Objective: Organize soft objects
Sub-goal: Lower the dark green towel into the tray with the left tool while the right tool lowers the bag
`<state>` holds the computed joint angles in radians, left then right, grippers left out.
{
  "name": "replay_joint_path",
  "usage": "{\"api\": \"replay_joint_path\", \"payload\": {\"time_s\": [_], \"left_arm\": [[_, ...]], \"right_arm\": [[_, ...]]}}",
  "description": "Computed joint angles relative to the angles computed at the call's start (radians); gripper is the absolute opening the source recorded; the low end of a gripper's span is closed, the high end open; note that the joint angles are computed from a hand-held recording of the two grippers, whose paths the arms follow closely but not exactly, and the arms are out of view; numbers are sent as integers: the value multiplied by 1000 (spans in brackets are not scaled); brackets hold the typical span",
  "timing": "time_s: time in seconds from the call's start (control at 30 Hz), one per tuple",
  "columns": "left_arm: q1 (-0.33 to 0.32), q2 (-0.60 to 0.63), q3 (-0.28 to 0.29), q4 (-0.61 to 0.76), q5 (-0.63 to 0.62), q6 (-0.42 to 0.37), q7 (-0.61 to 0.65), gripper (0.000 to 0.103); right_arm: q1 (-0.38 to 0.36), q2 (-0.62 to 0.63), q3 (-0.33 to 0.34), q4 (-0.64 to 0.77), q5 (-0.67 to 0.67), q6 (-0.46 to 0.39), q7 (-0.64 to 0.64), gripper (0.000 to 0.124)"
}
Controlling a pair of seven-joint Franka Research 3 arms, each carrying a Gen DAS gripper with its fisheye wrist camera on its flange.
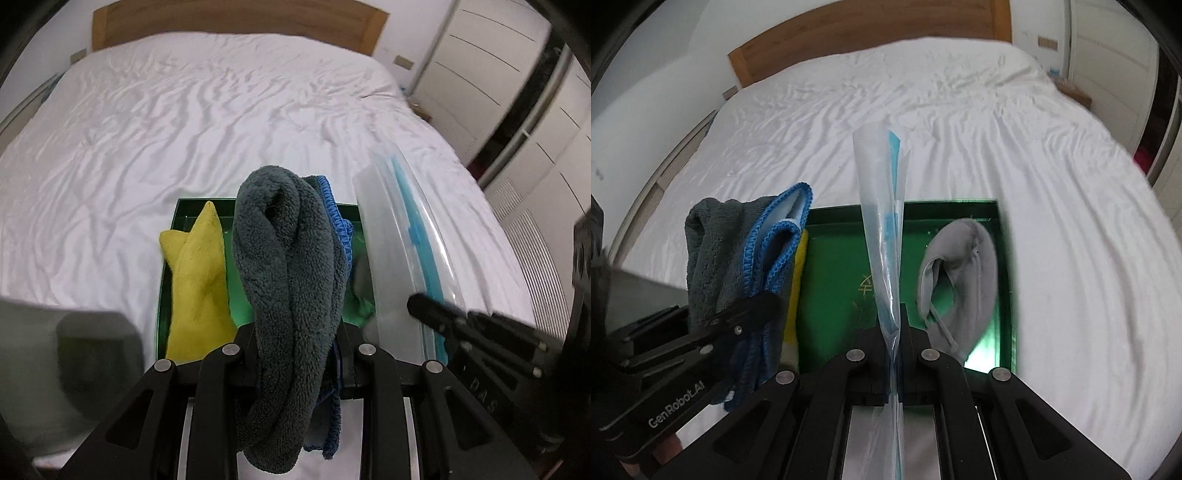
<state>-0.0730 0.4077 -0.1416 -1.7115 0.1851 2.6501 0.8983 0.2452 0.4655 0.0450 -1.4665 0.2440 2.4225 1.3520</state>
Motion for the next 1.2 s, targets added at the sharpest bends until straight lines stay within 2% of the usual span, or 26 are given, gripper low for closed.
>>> {"api": "replay_joint_path", "payload": {"time_s": [0.07,0.27,0.37,0.47,0.57,0.6,0.73,0.8,0.93,1.17,1.2], "left_arm": [[-6,32,11,23,6,-16,-23,22],[-9,142,11,134,-1,-86,-20,23],[-18,173,18,168,11,-111,-30,24],[-32,201,33,198,29,-137,-55,28],[-45,210,48,207,65,-138,-78,29],[-49,214,50,213,73,-144,-84,33],[-48,216,47,216,86,-153,-91,36],[-54,230,52,244,98,-175,-94,48],[-52,233,48,251,103,-177,-96,49],[-55,221,48,244,113,-178,-100,53],[-56,221,49,245,116,-179,-100,53]], "right_arm": [[9,68,-1,39,-4,15,10,1],[52,270,-49,257,-92,-50,107,2],[78,301,-78,287,-154,-46,151,2],[91,304,-82,284,-189,-50,169,2],[91,370,-75,364,-204,-61,171,3],[91,381,-75,377,-207,-64,170,3],[86,382,-67,376,-204,-67,166,6],[83,398,-65,400,-202,-75,161,7],[78,376,-60,371,-193,-62,151,14],[80,361,-64,346,-192,-49,152,15],[79,360,-63,346,-192,-49,150,12]]}}
